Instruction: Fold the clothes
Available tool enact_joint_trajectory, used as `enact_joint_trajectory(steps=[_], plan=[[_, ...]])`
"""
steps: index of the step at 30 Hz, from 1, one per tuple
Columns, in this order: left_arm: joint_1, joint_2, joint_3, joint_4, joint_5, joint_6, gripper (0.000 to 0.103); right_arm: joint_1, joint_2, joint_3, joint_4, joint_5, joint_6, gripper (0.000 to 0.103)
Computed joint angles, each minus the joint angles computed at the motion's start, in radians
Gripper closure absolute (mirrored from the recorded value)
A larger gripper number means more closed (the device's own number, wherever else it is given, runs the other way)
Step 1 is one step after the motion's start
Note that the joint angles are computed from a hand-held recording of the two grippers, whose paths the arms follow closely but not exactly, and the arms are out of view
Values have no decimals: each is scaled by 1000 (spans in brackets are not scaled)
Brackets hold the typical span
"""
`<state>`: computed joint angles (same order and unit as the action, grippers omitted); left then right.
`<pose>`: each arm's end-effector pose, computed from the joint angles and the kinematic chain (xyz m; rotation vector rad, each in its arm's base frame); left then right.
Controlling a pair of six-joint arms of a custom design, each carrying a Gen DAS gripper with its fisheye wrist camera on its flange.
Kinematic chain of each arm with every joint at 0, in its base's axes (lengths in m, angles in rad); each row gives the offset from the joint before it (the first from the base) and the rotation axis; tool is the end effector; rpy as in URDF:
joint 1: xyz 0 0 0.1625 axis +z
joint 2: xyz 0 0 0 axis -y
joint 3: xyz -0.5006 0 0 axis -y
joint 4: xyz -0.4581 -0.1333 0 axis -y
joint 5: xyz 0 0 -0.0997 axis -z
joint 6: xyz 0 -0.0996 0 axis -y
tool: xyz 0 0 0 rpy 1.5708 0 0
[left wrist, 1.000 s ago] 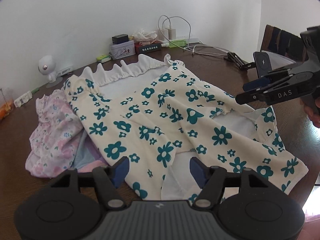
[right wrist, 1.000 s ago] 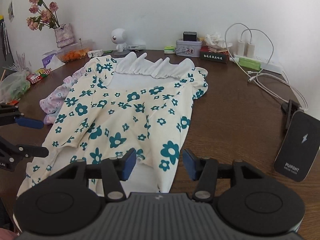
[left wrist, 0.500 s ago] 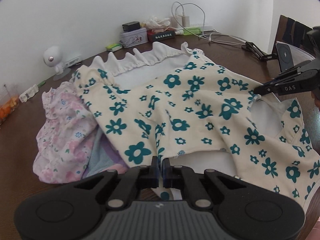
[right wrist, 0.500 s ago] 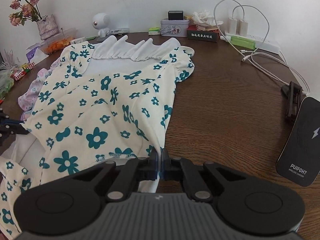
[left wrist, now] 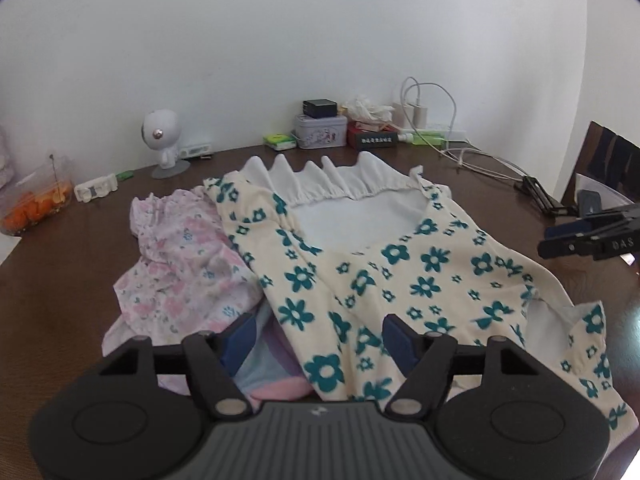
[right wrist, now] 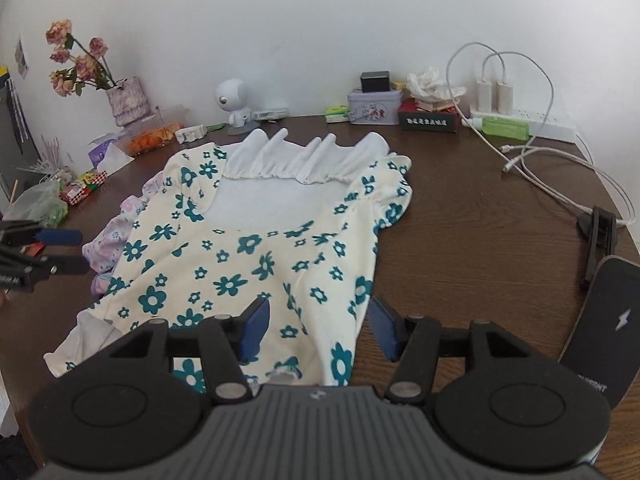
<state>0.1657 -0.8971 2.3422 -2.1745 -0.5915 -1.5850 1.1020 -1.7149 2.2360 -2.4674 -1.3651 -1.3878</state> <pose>-0.3537 -0.2781 -0.0121 0.3020 2.0811 -1.0178 -0.0680 -0.4744 0.3757 1.3412 -2.5818 0.5715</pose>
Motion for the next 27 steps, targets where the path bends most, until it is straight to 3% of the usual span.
enact_joint_trajectory(steps=[1,5,7,9,14,19,23,27], plan=[[13,-8,0,30,3,4,63,13,4,21,-35,-13,-26,47],[64,-31,4,120,14,69,64,72,43,91,-189,-66,-106,46],[83,-24,-6,161,5,144,58,108,87,105,-257,-94,-114,46],[108,-13,-11,156,2,226,37,148,135,105,-299,-127,-95,43],[197,10,0,-33,38,438,36,203,228,96,-372,-199,-48,43],[256,7,-4,-62,63,406,63,195,238,80,-336,-229,-20,44],[278,-1,-30,125,98,208,63,163,198,87,-323,-225,-16,44],[288,-22,-26,226,107,60,63,126,152,90,-289,-221,-41,44]])
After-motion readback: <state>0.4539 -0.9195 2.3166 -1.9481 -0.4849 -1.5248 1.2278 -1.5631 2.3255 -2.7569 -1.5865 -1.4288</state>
